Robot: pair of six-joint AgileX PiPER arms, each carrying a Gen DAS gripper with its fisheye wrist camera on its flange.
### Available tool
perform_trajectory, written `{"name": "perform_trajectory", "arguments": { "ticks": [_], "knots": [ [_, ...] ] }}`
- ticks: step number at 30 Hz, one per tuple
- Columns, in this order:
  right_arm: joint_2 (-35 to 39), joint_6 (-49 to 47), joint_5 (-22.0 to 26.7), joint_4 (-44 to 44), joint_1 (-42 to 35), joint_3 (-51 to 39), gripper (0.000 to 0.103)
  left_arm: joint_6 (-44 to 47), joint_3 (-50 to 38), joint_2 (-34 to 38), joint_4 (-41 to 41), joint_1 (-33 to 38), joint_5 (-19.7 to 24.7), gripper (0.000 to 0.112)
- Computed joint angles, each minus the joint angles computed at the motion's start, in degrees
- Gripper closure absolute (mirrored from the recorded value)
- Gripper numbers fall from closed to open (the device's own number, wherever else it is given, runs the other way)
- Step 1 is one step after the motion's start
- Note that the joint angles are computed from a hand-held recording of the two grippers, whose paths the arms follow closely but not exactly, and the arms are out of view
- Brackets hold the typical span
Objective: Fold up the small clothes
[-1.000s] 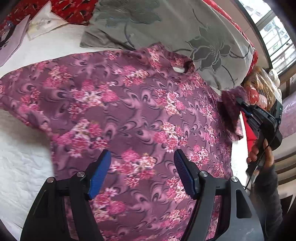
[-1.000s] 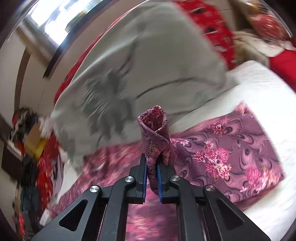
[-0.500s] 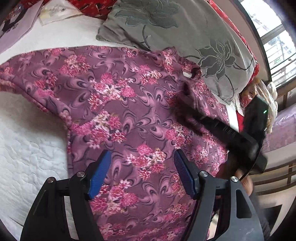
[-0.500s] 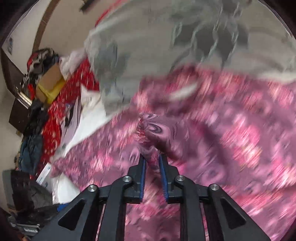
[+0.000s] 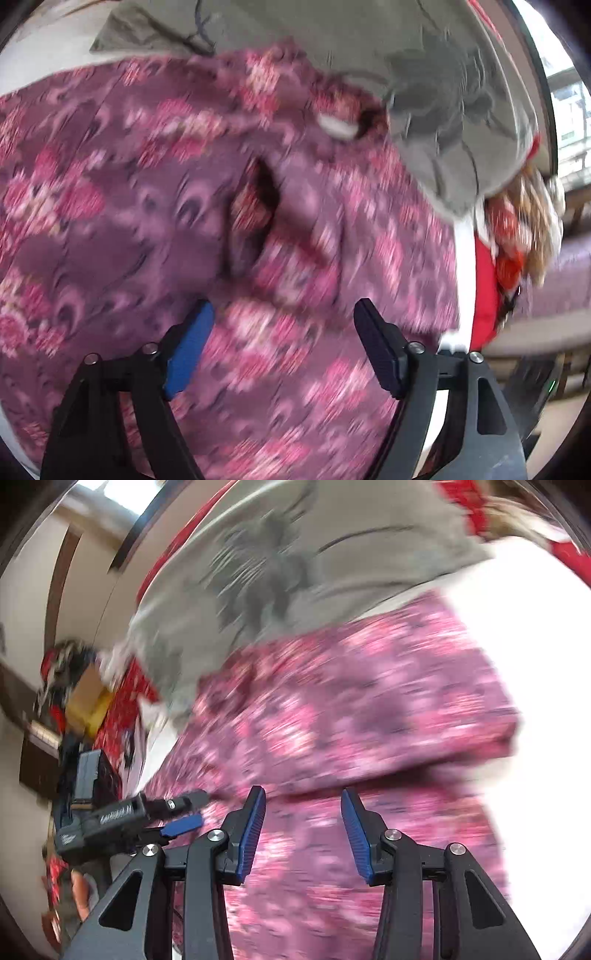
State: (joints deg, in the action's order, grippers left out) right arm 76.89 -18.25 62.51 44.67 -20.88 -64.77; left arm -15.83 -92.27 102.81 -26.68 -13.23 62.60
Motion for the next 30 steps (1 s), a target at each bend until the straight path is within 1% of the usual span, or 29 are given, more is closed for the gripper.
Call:
{"name": "perform_trajectory", "arguments": {
  "ticks": [1,2,3,4,5,7,8,11,13,15,18,19,20,21,24,25,26,27,28,30],
  "knots": [
    [-0.14,-1.32,0.64,0.85,-2.59,0.55,0.058,-1.46,-1.03,0.51,-0.18,-0.29,-1.13,0.039],
    [-0.33,-3.01,1.61,1.93,-6.09,1.27,0.058,-2.18,-1.76,0.89,-0.91,-0.32,-2.14,0.051],
    [-0.27,-4.46,2.35,2.93,-9.16,1.82,0.058,-1.90,-2.62,1.55,-1.67,-0.16,-2.09,0.091],
    [-0.04,-5.49,2.99,3.61,-11.32,1.94,0.058,-1.90,-4.61,2.76,-1.67,-0.12,-0.72,0.109],
    [0.26,-6.68,3.50,4.34,-13.81,2.18,0.058,-2.51,-5.11,2.66,-0.89,-0.09,-0.61,0.110],
    [1.04,-7.94,3.75,5.17,-16.87,2.10,0.058,-2.83,-3.71,0.41,0.98,0.20,-2.21,0.110],
    [1.54,-8.47,3.55,5.62,-18.14,2.05,0.058,-1.67,-2.02,-1.64,0.38,1.13,-3.33,0.110],
    [3.49,-8.64,1.86,6.44,-20.10,1.50,0.058,0.58,1.99,-5.97,-0.44,4.13,-4.41,0.110],
    [5.91,-7.91,0.71,6.61,-19.85,0.57,0.057,1.98,3.85,-7.64,-0.45,6.25,-3.87,0.110],
    [7.79,-6.90,-0.55,6.45,-18.21,-0.04,0.057,2.73,4.98,-7.74,-0.62,8.11,-3.10,0.110],
    [11.59,-5.36,-0.63,6.14,-13.76,-1.79,0.058,2.79,7.42,-8.50,-0.83,10.42,-3.89,0.110],
    [12.74,-5.39,0.81,6.14,-13.09,-2.60,0.063,3.51,8.47,-8.98,-1.78,11.42,-4.06,0.110],
    [12.96,-6.11,1.53,6.72,-12.51,-2.86,0.089,4.51,9.34,-9.07,-2.88,12.39,-4.03,0.110],
    [11.56,-8.02,0.36,8.03,-11.74,-2.26,0.096,4.49,9.87,-9.12,-2.54,12.20,-4.21,0.110],
    [6.96,-12.41,-3.56,11.27,-11.71,1.11,0.096,2.98,10.35,-7.87,3.19,10.08,-3.92,0.108],
    [6.76,-11.04,-4.51,9.52,-11.20,1.37,0.096,1.91,10.41,-7.11,5.57,9.25,-3.55,0.107],
    [7.92,-8.33,-4.92,5.47,-9.94,0.94,0.095,1.80,10.83,-6.79,5.91,9.25,-3.23,0.107],
    [9.82,-6.06,-3.85,1.80,-8.96,0.10,0.091,3.13,12.17,-7.46,3.96,10.36,-3.43,0.107],
    [10.49,-4.92,-2.62,0.43,-8.97,-0.63,0.090,3.80,13.43,-8.85,1.89,11.88,-3.35,0.107],
    [7.68,-4.31,-2.86,0.71,-10.40,-0.38,0.086,5.54,16.69,-12.94,-2.61,14.69,-5.50,0.107]
  ]
}}
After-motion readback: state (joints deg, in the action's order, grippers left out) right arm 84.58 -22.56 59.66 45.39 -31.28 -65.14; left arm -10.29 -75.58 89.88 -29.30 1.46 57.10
